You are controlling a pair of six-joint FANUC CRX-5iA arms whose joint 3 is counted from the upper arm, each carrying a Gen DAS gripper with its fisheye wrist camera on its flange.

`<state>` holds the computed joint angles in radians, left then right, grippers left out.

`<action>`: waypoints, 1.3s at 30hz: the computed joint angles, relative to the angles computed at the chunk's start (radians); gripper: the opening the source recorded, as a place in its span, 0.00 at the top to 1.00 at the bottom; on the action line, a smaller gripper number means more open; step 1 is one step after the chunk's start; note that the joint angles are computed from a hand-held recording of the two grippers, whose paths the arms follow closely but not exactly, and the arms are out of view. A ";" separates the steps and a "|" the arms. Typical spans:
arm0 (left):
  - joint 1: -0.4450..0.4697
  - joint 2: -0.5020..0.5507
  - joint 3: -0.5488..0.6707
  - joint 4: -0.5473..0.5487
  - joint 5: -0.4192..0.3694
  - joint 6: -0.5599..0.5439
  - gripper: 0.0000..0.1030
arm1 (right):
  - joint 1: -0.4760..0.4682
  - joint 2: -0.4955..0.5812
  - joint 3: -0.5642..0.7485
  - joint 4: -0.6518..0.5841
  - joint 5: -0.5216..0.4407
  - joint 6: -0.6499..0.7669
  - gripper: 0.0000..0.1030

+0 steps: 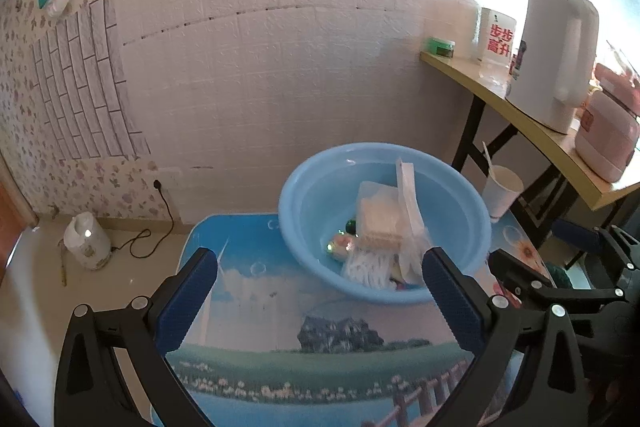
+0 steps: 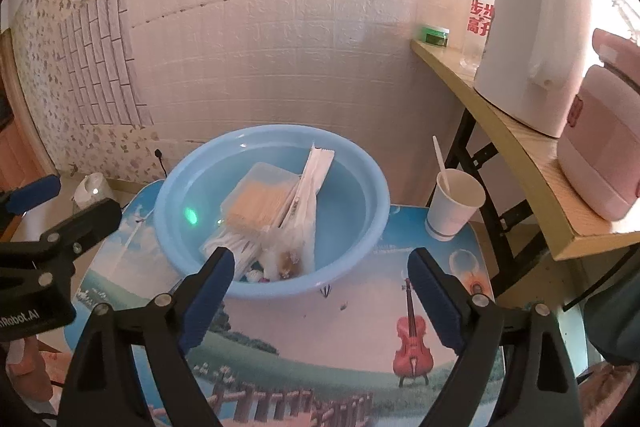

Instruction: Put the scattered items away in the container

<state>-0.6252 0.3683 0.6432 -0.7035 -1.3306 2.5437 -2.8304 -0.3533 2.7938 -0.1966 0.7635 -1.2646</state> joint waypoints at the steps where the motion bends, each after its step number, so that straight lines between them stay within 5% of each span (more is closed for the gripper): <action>1: -0.004 -0.002 0.001 0.000 -0.006 0.000 0.00 | -0.001 0.010 0.009 0.001 0.004 -0.001 0.13; 20: -0.047 -0.027 -0.066 0.084 -0.049 0.057 0.00 | -0.013 0.138 0.168 -0.001 0.039 -0.036 0.12; 39: -0.042 -0.024 -0.060 0.085 -0.069 0.048 0.00 | -0.013 0.129 0.157 0.018 0.063 -0.050 0.12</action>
